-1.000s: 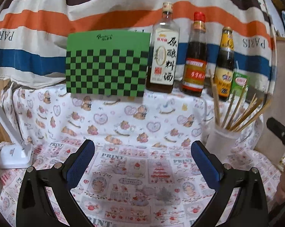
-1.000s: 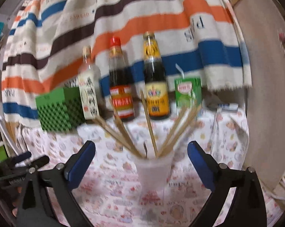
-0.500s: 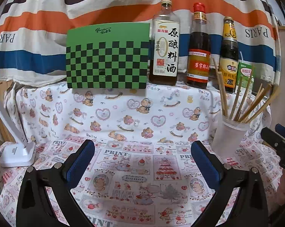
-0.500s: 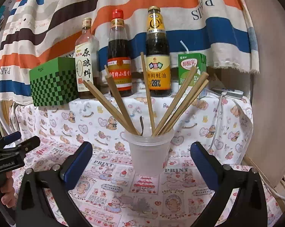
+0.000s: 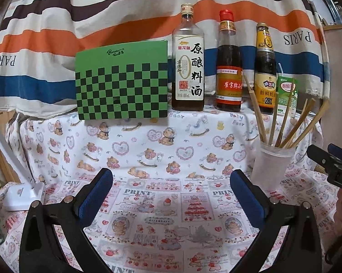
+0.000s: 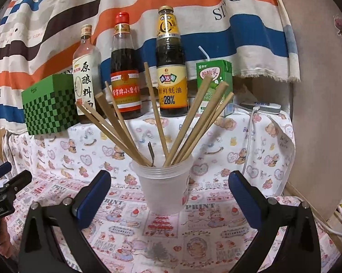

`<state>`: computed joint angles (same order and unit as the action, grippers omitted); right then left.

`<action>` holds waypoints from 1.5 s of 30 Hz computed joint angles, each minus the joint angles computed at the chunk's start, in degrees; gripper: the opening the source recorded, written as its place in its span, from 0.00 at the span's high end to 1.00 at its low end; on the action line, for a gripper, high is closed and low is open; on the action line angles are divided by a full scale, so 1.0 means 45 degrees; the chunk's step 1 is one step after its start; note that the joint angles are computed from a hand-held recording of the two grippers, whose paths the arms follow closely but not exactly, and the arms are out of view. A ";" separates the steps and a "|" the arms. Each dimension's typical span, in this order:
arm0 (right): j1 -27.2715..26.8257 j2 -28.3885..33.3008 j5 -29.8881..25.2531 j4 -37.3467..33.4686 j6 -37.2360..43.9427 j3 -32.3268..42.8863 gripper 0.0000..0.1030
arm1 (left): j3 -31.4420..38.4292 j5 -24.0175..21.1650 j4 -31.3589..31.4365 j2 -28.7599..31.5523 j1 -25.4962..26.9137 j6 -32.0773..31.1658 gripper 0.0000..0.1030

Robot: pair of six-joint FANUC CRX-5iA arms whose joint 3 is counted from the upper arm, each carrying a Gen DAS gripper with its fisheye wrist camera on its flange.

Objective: Organize utensils

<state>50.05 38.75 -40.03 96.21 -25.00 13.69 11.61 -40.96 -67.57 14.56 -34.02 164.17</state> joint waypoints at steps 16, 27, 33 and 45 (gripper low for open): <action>-0.0101 -0.0025 -0.0040 0.1017 -0.0117 -0.0180 0.00 | 0.0065 -0.0163 0.0033 0.0053 -0.0012 -0.0003 0.01; 0.0048 0.0160 0.0317 0.0002 0.1022 0.0192 0.00 | 0.0073 -0.0179 0.0057 0.0066 0.0009 -0.0016 0.01; 0.0052 0.0181 0.0341 -0.0060 0.1088 0.0230 0.00 | 0.0025 -0.0178 0.0030 0.0037 0.0013 0.0019 0.01; 0.0063 0.0191 0.0341 -0.0120 0.1129 0.0252 0.00 | 0.0046 -0.0190 0.0071 0.0036 0.0028 -0.0029 0.01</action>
<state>50.33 39.61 -38.49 95.67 -19.92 14.82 11.82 -41.82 -67.25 14.73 -33.90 164.04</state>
